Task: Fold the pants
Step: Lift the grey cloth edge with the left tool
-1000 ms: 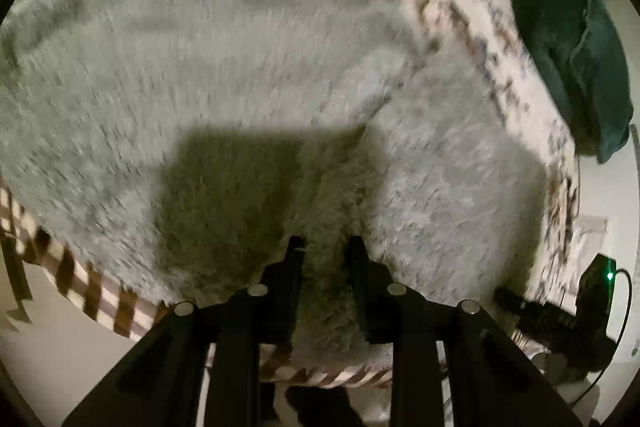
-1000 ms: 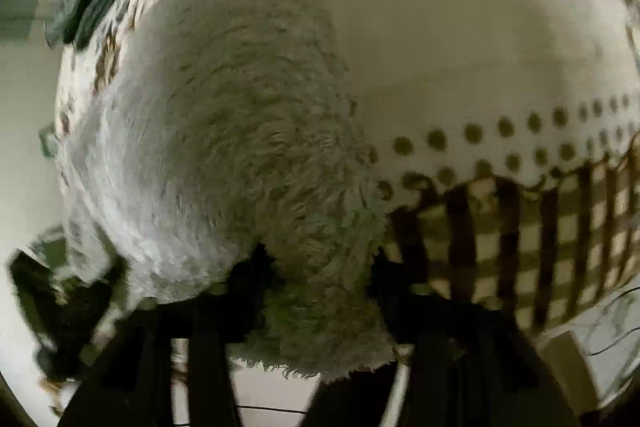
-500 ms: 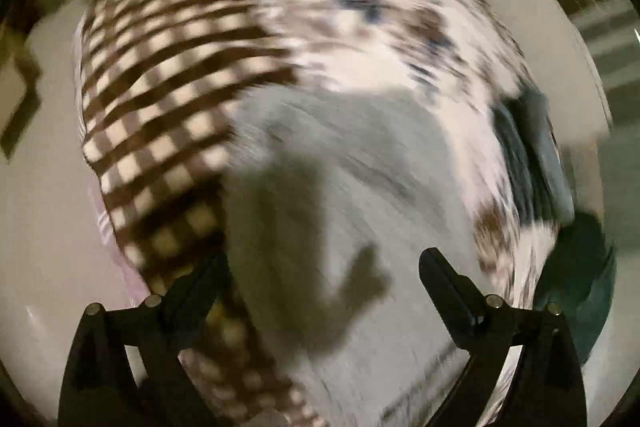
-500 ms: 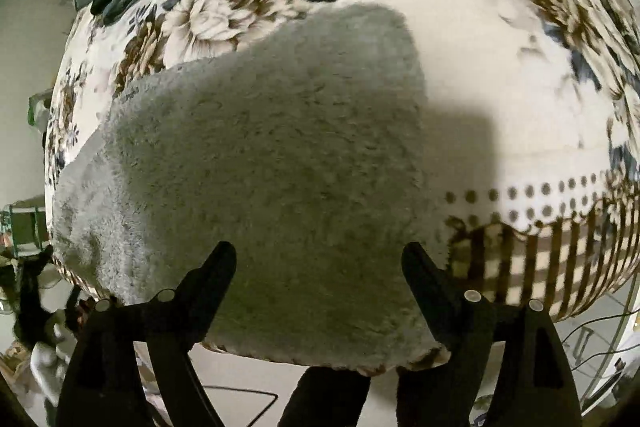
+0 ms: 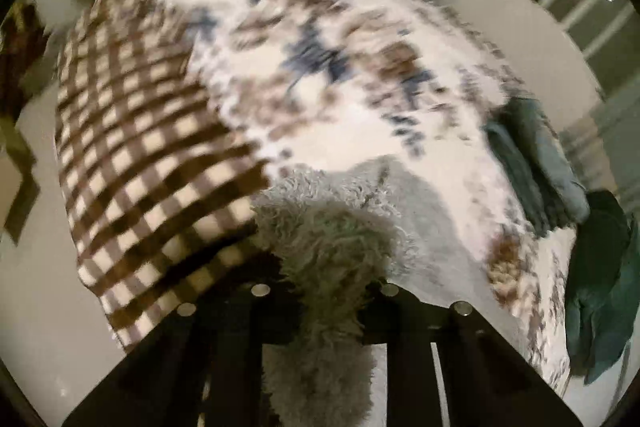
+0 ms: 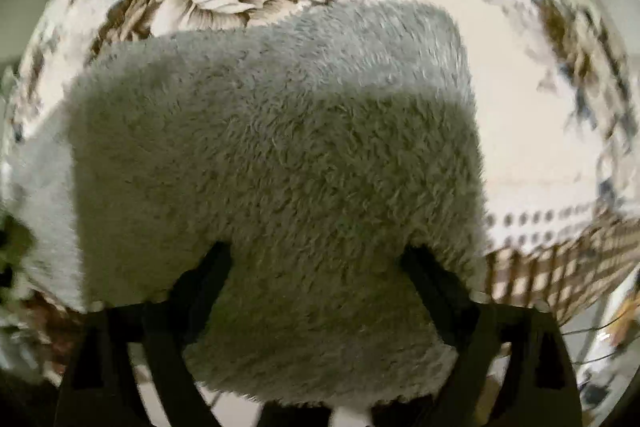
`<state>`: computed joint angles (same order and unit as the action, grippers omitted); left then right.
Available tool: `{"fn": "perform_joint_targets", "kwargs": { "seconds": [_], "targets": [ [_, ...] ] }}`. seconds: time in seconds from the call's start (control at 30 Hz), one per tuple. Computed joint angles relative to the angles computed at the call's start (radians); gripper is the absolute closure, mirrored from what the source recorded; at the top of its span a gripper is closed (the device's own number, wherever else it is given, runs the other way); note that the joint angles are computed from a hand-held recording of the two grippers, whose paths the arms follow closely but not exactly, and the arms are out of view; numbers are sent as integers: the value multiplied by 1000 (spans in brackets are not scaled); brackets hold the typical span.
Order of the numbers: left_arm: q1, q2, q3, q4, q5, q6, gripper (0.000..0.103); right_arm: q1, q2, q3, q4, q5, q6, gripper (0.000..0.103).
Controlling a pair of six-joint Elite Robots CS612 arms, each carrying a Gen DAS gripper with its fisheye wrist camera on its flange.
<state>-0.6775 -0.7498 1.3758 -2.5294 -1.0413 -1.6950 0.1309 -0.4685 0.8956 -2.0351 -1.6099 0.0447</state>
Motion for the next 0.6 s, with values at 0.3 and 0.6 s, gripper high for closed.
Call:
{"fn": "perform_joint_targets", "kwargs": {
  "seconds": [0.3,0.6],
  "targets": [
    [-86,-13,-155,203,132,139,88,-12,-41,68,-80,21,-48,2],
    [-166,121,-516,333,165,359,88,-86,-134,182,-120,158,-66,2]
  ]
}}
